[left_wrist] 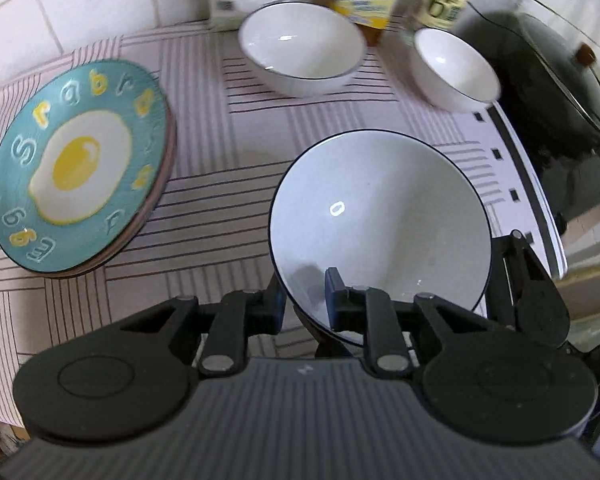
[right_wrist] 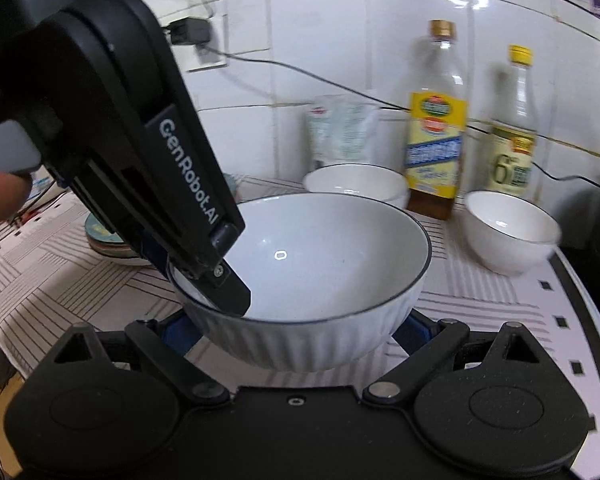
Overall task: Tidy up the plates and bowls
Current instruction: 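Carry the white bowl beside the plate stack and release it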
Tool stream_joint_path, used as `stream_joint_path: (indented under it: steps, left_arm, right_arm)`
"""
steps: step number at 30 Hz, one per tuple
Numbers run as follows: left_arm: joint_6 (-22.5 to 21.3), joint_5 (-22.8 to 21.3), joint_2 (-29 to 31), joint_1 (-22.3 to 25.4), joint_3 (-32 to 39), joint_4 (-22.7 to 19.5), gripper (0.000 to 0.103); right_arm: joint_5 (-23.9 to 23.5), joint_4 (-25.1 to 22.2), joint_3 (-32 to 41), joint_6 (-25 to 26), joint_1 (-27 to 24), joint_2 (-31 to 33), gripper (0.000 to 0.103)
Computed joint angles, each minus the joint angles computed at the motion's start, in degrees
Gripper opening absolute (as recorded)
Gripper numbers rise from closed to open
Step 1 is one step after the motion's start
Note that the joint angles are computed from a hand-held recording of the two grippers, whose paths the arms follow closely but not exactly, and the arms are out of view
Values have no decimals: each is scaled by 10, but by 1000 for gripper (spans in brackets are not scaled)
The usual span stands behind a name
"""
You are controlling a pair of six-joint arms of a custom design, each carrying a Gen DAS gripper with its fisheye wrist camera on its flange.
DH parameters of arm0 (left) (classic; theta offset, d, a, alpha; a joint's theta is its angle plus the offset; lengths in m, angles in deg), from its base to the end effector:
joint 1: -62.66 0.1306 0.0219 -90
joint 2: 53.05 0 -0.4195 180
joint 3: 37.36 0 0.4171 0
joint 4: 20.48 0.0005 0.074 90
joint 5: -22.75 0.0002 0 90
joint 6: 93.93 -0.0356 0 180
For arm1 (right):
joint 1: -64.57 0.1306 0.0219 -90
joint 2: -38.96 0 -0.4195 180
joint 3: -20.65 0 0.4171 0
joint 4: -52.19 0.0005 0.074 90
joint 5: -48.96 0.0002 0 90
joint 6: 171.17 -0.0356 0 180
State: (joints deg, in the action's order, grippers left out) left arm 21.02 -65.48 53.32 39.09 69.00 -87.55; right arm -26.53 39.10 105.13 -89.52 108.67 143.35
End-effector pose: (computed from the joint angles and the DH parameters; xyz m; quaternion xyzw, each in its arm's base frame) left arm 0.5491 -0.2413 0.4320 -0.0087 0.9799 -0.0954 0.1749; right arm 0.4440 0.4172 0.3357 -0.2102 0.8482 0.1096 0.4737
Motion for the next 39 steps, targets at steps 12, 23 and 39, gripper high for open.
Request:
stream_joint_path:
  steps: [12, 23, 39]
  left_arm:
    - [21, 9, 23, 22, -28, 36, 19]
    - [12, -38, 13, 12, -17, 2, 40]
    - [1, -75, -40, -5, 36, 15, 56]
  right_arm:
    - [-63, -57, 77, 35, -15, 72, 99]
    - [-67, -165, 112, -3, -12, 70, 100]
    - [7, -206, 77, -55, -24, -45, 95]
